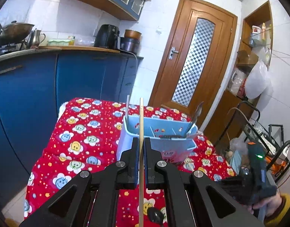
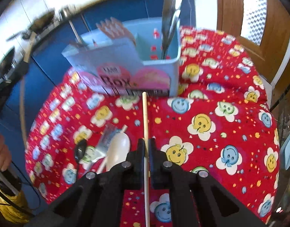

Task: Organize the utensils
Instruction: 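Lift both chopsticks and carry them toward the caddy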

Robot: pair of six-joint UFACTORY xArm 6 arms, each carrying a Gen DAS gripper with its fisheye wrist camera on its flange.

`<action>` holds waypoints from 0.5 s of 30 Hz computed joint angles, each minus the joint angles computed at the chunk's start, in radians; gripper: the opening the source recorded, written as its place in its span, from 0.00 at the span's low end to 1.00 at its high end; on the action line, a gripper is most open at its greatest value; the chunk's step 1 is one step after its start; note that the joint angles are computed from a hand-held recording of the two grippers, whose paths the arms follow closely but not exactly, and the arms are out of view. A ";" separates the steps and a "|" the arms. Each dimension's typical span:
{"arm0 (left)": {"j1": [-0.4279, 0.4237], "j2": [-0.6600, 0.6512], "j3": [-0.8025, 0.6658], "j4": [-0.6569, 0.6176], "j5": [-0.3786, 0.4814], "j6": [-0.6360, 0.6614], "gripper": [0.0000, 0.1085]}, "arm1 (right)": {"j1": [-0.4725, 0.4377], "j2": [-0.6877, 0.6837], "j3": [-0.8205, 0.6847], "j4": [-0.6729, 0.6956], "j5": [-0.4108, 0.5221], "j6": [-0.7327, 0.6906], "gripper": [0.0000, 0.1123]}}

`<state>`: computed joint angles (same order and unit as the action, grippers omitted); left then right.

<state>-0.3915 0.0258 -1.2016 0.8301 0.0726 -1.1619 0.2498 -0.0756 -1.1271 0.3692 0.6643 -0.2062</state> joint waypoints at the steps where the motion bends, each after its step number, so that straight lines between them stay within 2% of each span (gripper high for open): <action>1: 0.002 0.004 -0.008 0.009 0.001 -0.012 0.04 | -0.001 -0.033 0.039 0.057 -0.046 -0.031 0.05; 7: 0.015 0.043 -0.087 0.111 0.014 -0.122 0.04 | 0.034 -0.112 0.132 0.178 -0.297 -0.124 0.05; 9: 0.019 0.063 -0.128 0.171 0.023 -0.182 0.04 | 0.047 -0.100 0.112 0.195 -0.365 -0.139 0.05; 12: 0.030 0.107 -0.221 0.368 0.040 -0.368 0.04 | 0.061 -0.070 0.073 0.206 -0.475 -0.154 0.05; 15: 0.030 0.160 -0.314 0.425 0.068 -0.425 0.04 | 0.072 -0.024 0.006 0.300 -0.542 -0.252 0.05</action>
<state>-0.3616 0.1860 -1.5157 1.2551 0.1410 -1.5864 0.3218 -0.0999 -1.1208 0.6696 0.1223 -0.4587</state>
